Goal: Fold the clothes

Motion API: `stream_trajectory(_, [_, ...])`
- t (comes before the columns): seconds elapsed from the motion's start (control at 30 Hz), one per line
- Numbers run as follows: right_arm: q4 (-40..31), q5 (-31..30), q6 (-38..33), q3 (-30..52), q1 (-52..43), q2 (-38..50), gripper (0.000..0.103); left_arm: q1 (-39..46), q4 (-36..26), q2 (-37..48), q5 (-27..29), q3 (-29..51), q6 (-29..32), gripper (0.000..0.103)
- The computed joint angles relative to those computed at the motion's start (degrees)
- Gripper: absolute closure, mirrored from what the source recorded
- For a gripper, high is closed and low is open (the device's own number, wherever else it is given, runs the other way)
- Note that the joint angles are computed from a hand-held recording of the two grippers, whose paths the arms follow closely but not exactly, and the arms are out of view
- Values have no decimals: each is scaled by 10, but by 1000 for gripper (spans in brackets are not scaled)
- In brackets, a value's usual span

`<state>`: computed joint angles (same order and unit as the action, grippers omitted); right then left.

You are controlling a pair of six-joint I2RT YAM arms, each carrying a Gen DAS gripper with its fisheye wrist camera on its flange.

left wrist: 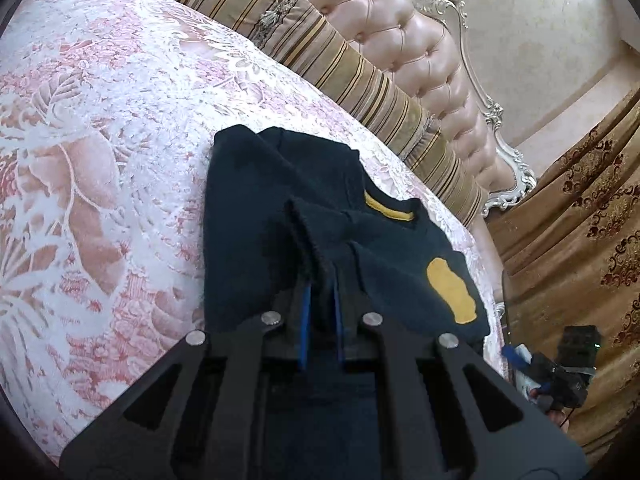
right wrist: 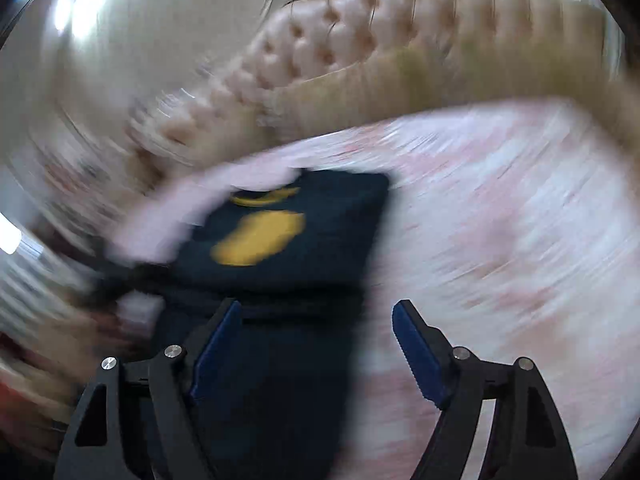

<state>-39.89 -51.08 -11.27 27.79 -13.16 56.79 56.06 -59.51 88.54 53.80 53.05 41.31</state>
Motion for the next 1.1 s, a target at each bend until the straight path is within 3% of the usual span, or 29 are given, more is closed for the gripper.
stream_trajectory(0.23, [151, -10, 155, -14, 99, 70, 24, -1, -2, 0, 8, 3, 5, 92])
stream_trajectory(0.37, [215, 47, 232, -6, 155, 118, 24, -3, 5, -2, 4, 0, 3, 92])
stream_trajectory(0.5, [250, 116, 286, -27, 190, 89, 24, -4, 4, -4, 4, 0, 6, 92])
stream_trajectory(0.57, [280, 188, 325, -40, 219, 67, 27, -6, 5, -7, 3, -3, 5, 92])
stream_trajectory(0.6, [293, 236, 344, -49, 238, 52, 40, -7, 12, -12, -2, -7, -1, 92])
stream_trajectory(0.63, [304, 288, 361, -58, 260, 37, 70, -8, 17, -16, -6, -9, -7, 92])
stream_trajectory(0.67, [311, 354, 372, -68, 291, 18, 80, -8, 22, -20, -9, -12, -11, 92])
stream_trajectory(0.87, [342, 483, 401, -90, 377, 0, 84, -10, 33, -24, -33, -18, -11, 92])
stream_trajectory(1.1, [359, 477, 390, -101, 362, 18, 85, -16, 54, -37, -50, -28, -14, 91])
